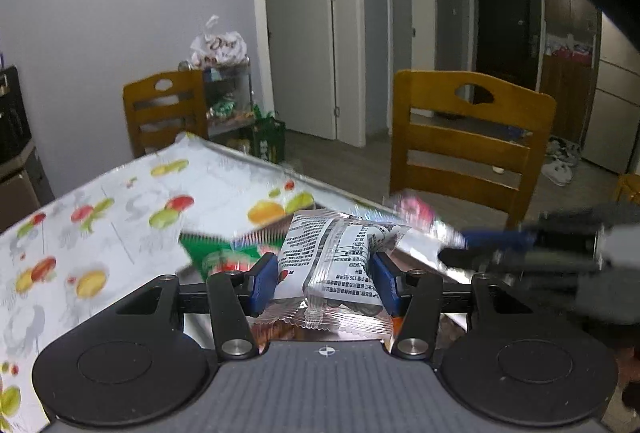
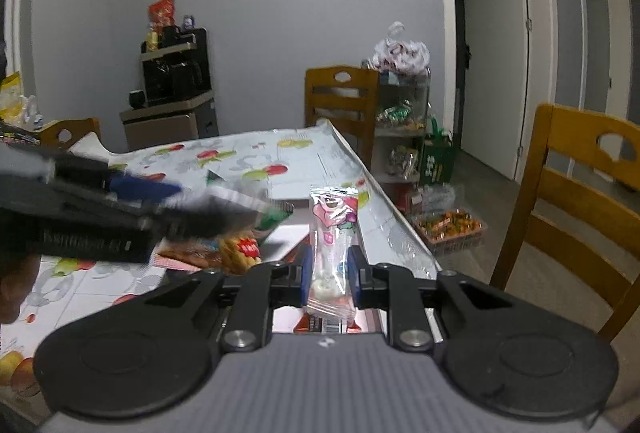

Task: Organize snacks
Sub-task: 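Carry the clear packet with the left tool while the right tool carries the candy stick to the box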

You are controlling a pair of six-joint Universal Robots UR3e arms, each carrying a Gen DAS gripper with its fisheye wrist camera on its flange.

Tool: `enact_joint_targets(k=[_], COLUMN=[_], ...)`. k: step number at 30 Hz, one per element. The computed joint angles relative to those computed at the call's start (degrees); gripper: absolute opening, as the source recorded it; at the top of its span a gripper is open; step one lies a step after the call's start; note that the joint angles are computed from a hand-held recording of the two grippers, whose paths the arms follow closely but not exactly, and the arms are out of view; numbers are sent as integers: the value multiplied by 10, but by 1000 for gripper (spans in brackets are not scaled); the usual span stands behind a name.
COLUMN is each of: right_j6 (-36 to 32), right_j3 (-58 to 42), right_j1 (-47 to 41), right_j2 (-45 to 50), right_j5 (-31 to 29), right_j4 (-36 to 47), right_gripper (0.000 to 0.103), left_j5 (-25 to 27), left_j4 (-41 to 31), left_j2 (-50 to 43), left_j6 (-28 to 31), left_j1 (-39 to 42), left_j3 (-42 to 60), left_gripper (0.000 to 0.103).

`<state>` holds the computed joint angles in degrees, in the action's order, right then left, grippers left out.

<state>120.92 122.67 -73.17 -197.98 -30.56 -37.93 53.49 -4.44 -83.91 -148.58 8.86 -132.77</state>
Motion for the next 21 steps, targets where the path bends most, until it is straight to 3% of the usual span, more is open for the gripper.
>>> enact_joint_targets(k=[4,9,21], right_j6=[-192,-371,-521], right_j3=[-107,-182,-270], right_j1=[-108,-204,-311], right_j2=[32,83,112], right_j5=[1,-36,-92], right_j4=[253,461,650], right_gripper=[18,18,18], left_j5=[73,124,161], left_j4=[57,44,34], left_j2=[-86,-162,-240], left_j6=[-41,-63,-52], left_j1=[-63,-101,-135], left_j3=[62,141,223], left_gripper=[52,52,51])
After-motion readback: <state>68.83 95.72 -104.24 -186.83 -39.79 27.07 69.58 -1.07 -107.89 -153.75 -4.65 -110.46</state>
